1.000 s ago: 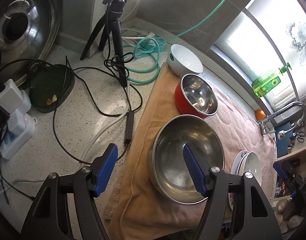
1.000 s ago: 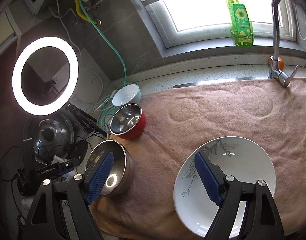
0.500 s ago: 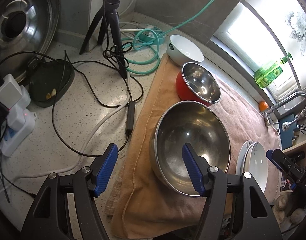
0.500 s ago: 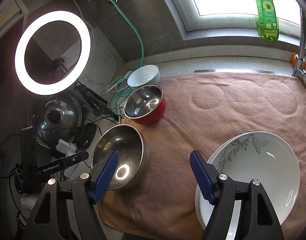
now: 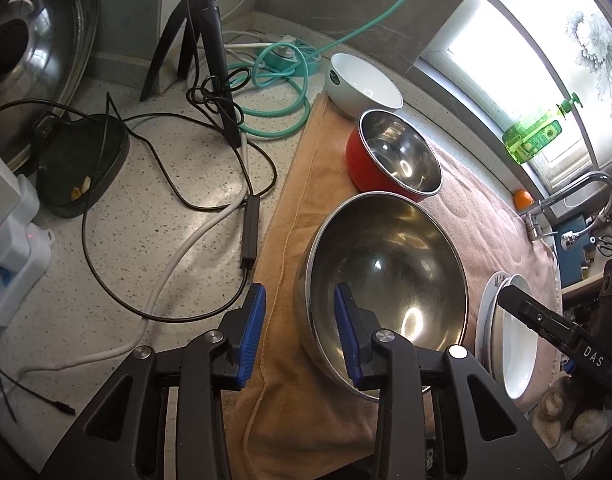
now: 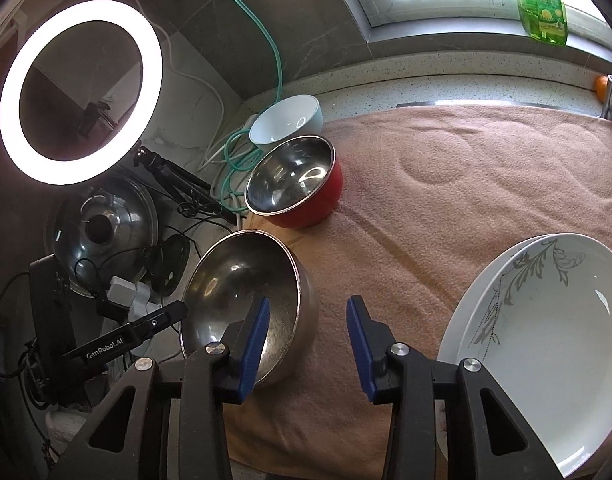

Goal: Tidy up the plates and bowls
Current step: 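Close both tools on the large steel bowl rim, then lift the large steel bowl and carry it beside the plate stack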

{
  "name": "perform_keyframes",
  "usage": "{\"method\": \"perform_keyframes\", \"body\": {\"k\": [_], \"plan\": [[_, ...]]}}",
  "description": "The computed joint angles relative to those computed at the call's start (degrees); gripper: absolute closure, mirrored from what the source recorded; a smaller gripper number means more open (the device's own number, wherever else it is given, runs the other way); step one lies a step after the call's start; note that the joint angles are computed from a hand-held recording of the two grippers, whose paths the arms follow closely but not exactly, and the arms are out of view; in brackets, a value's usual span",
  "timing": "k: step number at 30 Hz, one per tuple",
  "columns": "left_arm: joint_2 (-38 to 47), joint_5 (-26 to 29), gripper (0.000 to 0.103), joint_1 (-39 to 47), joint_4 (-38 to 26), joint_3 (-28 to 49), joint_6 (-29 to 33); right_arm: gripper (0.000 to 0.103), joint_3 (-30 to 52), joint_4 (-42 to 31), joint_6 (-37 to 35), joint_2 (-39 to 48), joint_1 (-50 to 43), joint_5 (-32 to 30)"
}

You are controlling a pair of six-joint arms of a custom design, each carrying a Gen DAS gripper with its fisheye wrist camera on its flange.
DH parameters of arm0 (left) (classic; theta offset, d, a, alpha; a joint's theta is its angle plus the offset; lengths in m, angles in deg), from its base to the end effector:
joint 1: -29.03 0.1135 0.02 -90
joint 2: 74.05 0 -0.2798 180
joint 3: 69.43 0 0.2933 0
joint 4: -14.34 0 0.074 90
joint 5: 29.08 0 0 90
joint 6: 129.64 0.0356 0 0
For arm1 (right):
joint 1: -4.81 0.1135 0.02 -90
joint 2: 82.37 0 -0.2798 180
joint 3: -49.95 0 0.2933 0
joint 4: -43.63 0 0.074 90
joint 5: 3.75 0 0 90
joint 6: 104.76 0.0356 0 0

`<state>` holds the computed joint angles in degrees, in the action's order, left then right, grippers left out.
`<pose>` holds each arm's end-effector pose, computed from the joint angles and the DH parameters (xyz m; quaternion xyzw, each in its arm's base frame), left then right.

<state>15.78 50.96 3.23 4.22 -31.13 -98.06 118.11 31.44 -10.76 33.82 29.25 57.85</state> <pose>0.2308 -0.1048 0.0677 -0.2917 0.9211 -0.1012 0.2374 0.3498 0.1776 0.0551 -0.2283 0.9108 0.2910 0.1832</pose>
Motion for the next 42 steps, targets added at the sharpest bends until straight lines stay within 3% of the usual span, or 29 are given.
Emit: {"method": "perform_keyframes", "body": {"k": [2, 7, 13, 42], "plan": [[0.35, 0.54, 0.081, 0.17, 0.43, -0.01, 0.23, 0.074, 0.76, -0.28, -0.07, 0.89, 0.71, 0.46], [0.73, 0.96, 0.086, 0.61, 0.58, 0.33, 0.88, 0.084, 2.77, -1.20, -0.01, 3.08, 1.63, 0.53], [1.73, 1.31, 0.090, 0.87, 0.28, 1.40, 1.68, 0.088, 4.71, -2.19, 0.16, 5.03, 2.49, 0.95], [3.63, 2.08, 0.092, 0.79, 0.53, 2.38, 2.22, 0.095, 8.93, -6.23, -0.78, 8.31, 3.83, 2.36]]}}
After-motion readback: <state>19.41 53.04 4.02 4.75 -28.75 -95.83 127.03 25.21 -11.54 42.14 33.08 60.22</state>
